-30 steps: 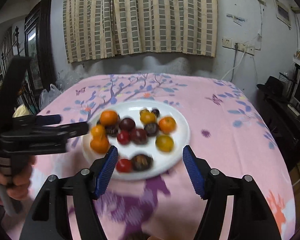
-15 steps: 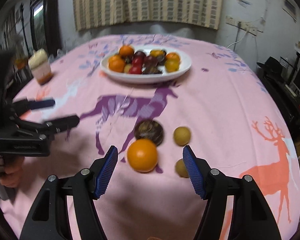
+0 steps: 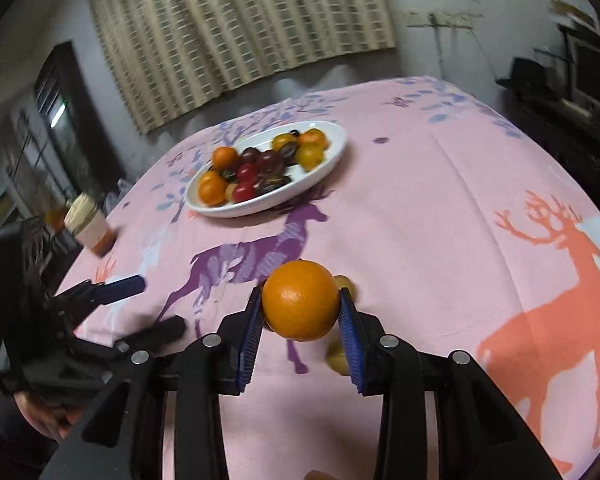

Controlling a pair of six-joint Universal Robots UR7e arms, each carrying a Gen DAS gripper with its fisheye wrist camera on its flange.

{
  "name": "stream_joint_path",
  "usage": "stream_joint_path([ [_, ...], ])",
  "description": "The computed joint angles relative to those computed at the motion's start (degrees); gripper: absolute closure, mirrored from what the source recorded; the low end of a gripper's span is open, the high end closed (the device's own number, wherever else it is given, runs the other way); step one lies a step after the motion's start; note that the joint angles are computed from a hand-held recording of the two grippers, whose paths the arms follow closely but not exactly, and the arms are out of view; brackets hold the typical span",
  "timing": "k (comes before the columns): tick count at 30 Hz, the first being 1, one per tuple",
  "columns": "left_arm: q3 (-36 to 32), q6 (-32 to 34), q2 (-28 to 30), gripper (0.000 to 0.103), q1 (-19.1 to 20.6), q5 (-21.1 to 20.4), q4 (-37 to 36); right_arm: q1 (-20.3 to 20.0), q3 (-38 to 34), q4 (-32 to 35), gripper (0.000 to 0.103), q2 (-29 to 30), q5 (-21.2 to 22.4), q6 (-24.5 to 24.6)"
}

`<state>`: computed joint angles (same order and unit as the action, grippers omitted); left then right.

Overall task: Organize fruits
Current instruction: 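Grasp an orange with the right tool while the left grasps a mangosteen, then carry the orange and mangosteen to the white plate and release them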

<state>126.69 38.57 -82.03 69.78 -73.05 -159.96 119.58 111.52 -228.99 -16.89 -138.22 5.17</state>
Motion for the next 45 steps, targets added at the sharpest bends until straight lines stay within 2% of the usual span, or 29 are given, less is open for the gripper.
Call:
stream_joint_path([
  [3,-0.53,2.26,2.42,0.031,-1.70,-2.27,2.56,-0.22,0.79,0.56,0.066,-0.35,-0.57,2.00],
  [5,-0.04,4.27,4.15,0.033,-2.72,-1.81,1.50,-0.18,1.34,0.07,0.066,-0.55,-0.70,2.29],
  [8,-0.18,4.20,6.86,0.043,-3.59,0.41,0.40,-0.34,1.56,-1.52,0.065,-0.57,-0.47,1.69],
  [12,-1.50,2.58,9.13,0.045,-3.38,1.88,1.44,-0.28,1.83,-2.51,0.065,-0.70,-0.25,1.46],
  [14,-1.93,2.25,9.06,0.046,-3.09,1.30,2.33,-0.30,1.80,-2.69,0.065,-0.68,-0.12,1.34],
  [17,-1.56,2.91,9.13,0.050,-3.32,1.86,1.99,-0.32,1.82,-2.40,0.065,-0.74,-0.34,1.54],
  [19,-1.20,3.76,8.87,0.059,-3.45,1.60,2.11,-0.40,1.88,-1.86,0.065,-0.86,-0.56,2.00],
  [21,-0.70,3.39,8.41,0.060,-3.87,2.17,2.31,-0.46,1.97,-1.47,0.065,-0.95,-0.85,2.36],
  [25,-1.51,2.83,4.36,0.060,-2.71,-1.10,8.57,-1.02,1.58,-0.58,0.065,-0.72,-0.37,2.89],
  [27,-2.72,3.41,2.91,0.060,-1.90,-2.02,9.99,-1.82,1.49,0.96,0.065,-1.30,3.02,3.89],
  [28,-3.99,3.57,2.67,0.060,-1.41,-2.33,10.83,-2.14,0.73,2.82,0.065,-1.82,5.06,3.57],
  [30,-7.91,2.99,3.87,0.060,-0.60,-1.84,10.57,-1.59,-2.62,5.41,0.065,-1.79,4.27,0.86],
  [32,-12.81,1.11,6.70,0.060,-0.13,-0.25,8.51,-1.04,-8.01,6.81,0.065,-1.17,2.15,-4.17],
  [37,-24.82,-2.06,14.54,0.060,0.58,0.99,6.46,-2.70,-21.94,11.04,0.066,1.39,2.14,-15.19],
  [39,-28.76,-2.04,17.70,0.060,0.47,1.94,5.93,-3.79,-26.36,13.73,0.066,2.56,2.38,-16.60],
  [45,-35.17,-2.71,23.91,0.060,0.49,5.47,5.90,-6.32,-32.08,18.68,0.065,3.94,3.87,-16.86],
])
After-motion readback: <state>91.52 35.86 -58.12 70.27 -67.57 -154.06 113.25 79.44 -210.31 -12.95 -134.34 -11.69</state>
